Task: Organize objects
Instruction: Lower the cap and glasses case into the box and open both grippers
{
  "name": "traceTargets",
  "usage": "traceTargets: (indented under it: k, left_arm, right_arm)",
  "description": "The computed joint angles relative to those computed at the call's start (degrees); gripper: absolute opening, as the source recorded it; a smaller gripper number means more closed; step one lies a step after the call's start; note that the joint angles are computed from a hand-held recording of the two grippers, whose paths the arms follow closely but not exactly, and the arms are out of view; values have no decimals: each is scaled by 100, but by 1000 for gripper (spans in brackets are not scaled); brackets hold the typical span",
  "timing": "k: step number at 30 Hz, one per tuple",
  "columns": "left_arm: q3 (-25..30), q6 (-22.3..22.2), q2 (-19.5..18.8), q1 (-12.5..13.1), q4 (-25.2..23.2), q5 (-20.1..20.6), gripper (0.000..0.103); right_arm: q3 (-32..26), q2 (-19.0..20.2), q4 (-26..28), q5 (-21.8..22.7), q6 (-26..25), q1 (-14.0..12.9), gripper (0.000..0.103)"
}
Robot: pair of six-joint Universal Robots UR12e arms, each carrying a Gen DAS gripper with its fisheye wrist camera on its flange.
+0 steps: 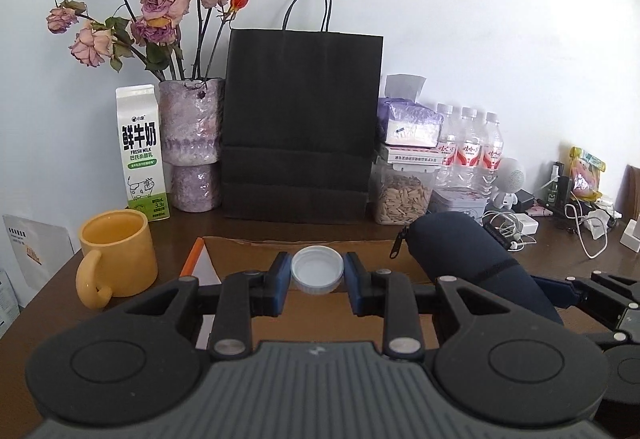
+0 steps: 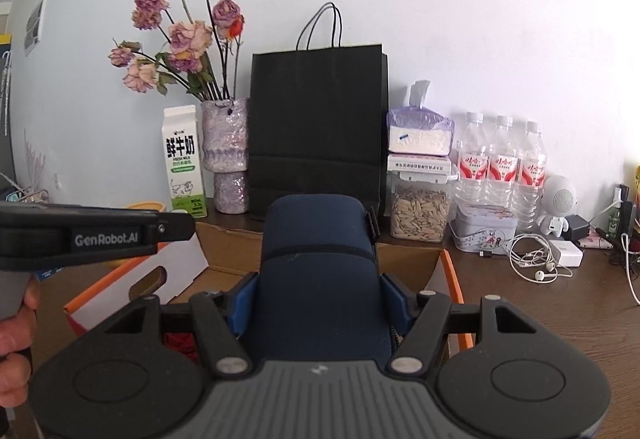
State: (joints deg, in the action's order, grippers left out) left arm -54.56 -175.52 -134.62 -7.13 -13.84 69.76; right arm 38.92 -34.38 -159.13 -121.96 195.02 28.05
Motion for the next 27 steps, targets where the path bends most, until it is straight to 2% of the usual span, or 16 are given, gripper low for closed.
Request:
traceTargets:
  k: [4, 11, 16, 17, 19, 20, 21, 27]
  left_arm:
    - [184, 85, -116, -41, -210, 75, 30]
    - [346, 272, -228, -79, -637, 201, 30]
    - [292, 380, -196, -73, -658, 108, 33]
    - [270, 367, -182, -74, -659, 106, 40]
    - [210, 364, -159, -85, -554, 166, 97]
    - [177, 355, -152, -100, -441, 266, 103]
    - [151, 363, -146, -114, -340, 362, 103]
    - [176, 348, -143, -116, -431, 407, 103]
  right_arm:
    - [-132, 91, 270, 52, 172, -56, 63]
    - [17, 48, 499, 195, 418, -131, 63]
    - [27, 41, 551, 221, 386, -128, 66]
    - [38, 36, 548, 202, 383, -124, 69]
    - [47, 35, 512, 54, 378, -103, 90]
    - [70, 32, 433, -36, 370, -91, 102]
    - [93, 23, 383, -81, 356, -85, 103]
    - [167, -29, 421, -20, 428, -99, 103]
